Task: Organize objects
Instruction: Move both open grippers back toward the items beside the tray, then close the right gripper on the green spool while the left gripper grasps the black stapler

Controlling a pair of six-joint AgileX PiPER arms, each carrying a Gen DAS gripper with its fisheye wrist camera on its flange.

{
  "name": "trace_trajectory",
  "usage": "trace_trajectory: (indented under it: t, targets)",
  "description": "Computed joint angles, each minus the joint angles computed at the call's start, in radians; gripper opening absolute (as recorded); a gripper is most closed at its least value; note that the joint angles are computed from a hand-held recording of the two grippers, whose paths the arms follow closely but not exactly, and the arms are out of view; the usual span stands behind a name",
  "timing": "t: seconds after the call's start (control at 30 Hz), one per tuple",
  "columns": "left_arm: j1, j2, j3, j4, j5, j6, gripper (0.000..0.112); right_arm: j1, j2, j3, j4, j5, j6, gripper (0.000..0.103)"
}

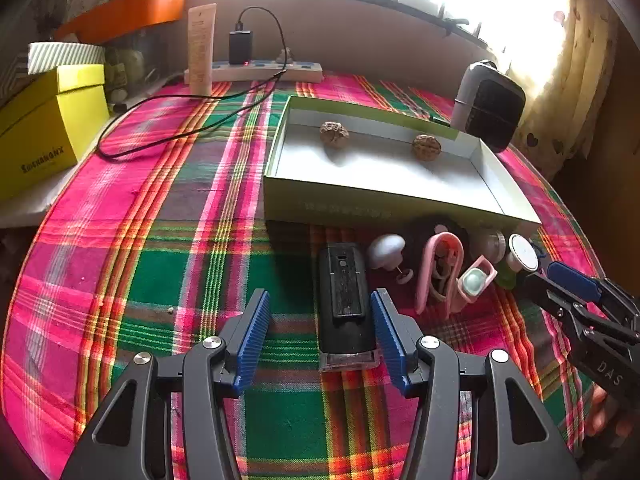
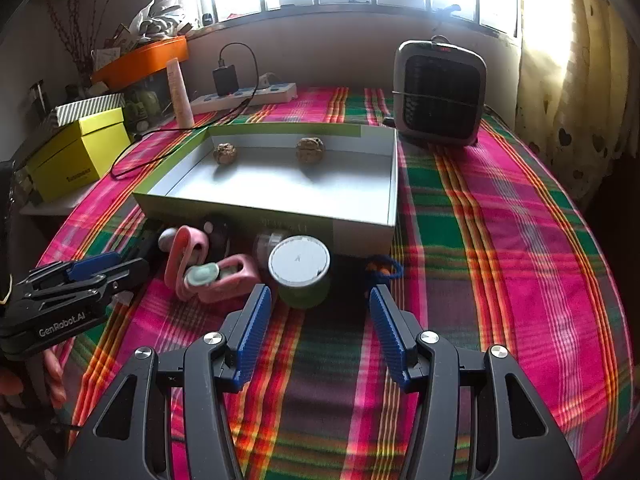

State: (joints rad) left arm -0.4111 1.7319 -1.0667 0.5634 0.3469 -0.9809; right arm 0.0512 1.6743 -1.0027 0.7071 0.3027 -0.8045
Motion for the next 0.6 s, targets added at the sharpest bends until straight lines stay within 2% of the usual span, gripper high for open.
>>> trace_trajectory:
  t: [0.07,0.33,0.6]
  targets:
    - [0.004,0.002,-0.003,-0.008,-0.003,0.01,0.051,-0.004,0.012,-0.016,0.031,0.012,-0.031,0.053]
    - [0.01,0.021,-0.031,-0.015,0.015,0.031,0.051,0.004,0.065,-0.08,-0.025,0.041,0.015,0.053]
    - [0.01,0.028,-0.04,-0.008,0.022,0.024,0.051,-0.004,0.092,-0.114,-0.005,0.071,-0.021,0.053]
